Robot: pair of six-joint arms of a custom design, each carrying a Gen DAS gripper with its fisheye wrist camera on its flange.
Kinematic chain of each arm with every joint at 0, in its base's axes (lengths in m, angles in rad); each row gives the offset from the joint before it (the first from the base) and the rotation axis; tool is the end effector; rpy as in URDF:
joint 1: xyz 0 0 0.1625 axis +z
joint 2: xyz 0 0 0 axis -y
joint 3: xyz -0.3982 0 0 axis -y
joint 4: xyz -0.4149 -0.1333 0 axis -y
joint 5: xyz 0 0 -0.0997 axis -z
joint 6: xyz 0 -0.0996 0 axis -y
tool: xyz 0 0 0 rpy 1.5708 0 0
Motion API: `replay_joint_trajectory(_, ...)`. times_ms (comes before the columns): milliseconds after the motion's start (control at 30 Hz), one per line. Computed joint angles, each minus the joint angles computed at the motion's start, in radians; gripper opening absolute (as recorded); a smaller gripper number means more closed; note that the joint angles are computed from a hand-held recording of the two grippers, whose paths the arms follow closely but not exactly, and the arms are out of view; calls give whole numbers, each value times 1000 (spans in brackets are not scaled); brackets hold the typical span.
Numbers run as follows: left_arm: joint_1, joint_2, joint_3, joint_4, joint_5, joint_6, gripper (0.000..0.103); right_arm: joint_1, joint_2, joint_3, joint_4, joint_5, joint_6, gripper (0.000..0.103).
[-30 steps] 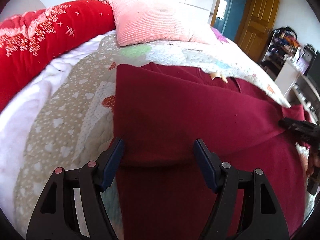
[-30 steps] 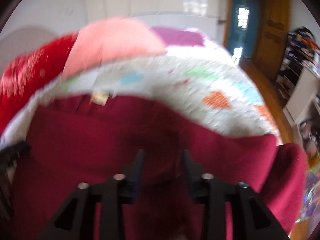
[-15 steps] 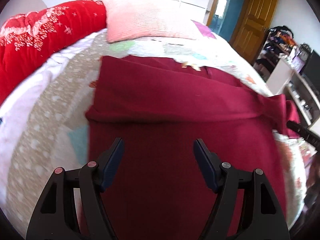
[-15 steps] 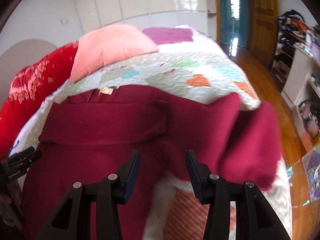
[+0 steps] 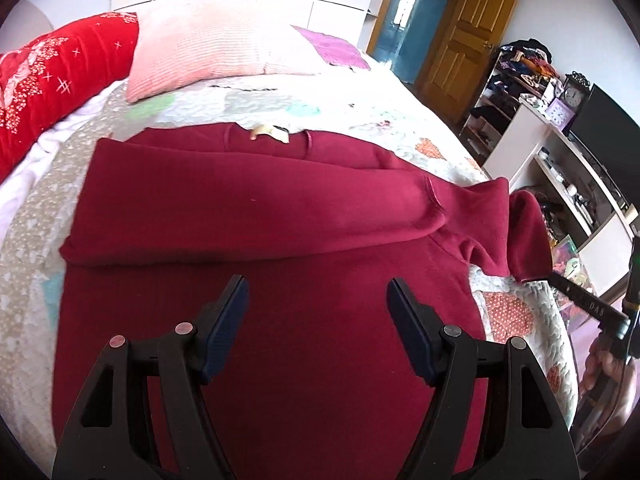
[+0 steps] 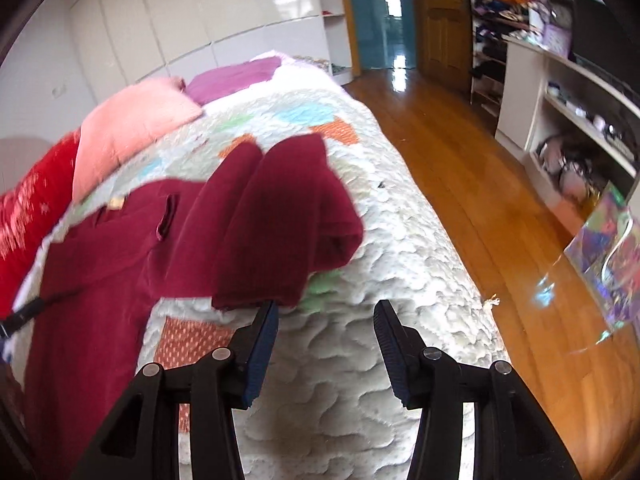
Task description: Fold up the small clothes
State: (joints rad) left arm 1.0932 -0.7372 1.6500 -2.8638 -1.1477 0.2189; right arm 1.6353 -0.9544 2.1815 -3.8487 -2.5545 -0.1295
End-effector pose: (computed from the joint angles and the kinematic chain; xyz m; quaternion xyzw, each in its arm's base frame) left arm -0.1555 -0.6794 0.0546 0.2903 0.9160 -0.2098 0.1806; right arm 0.0804 -0.4632 0.1559 -0.1619 -0.7819 0.4286 0.4227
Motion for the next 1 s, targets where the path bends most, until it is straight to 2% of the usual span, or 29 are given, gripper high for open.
replay_joint_trajectory(100,-1,8,-1,16,5,-9,72,-22,-17,4,-40,34,6,53)
replay_joint_trajectory(233,3,14,-1,20,26,-11,72,-48,-61,32,-11,132,94,54)
replay_joint_trajectory(300,6,19,-10,24,32,-20,72,-50,-53,41,-69,178,82,54)
replay_joint_trajectory(400,9,14,-9,23,22,-30,72,-61,-22,6,-73,181,50,52)
replay_joint_trajectory(467,10,2,2,20,13,-18,72,-90,-20,-4,-42,246,43,30)
replay_joint_trajectory(500,11,-4,5,16,13,-8,72,-88,-22,-8,-20,247,46,9)
replay_joint_trajectory(533,13,-9,7,10,14,1,72,-82,-24,-8,-25,245,36,6)
replay_joint_trajectory(600,19,-20,6,-4,15,2,72,-42,-14,-21,-101,258,-36,6)
replay_joint_trajectory(667,32,-35,-1,-16,-4,-14,72,16,-12,-59,-114,259,-104,6)
replay_joint_trajectory(733,43,-50,-7,-26,-23,-25,72,68,-7,-112,-80,268,-163,6)
replay_joint_trajectory(800,54,-67,-11,-46,-31,-30,72,111,8,-178,-17,313,-211,5)
replay_joint_trajectory(933,74,-82,-27,-68,-36,-33,72,152,96,-359,177,418,-244,4)
replay_joint_trajectory(1000,84,-83,-32,-71,-36,-27,72,153,155,-456,294,470,-233,4)
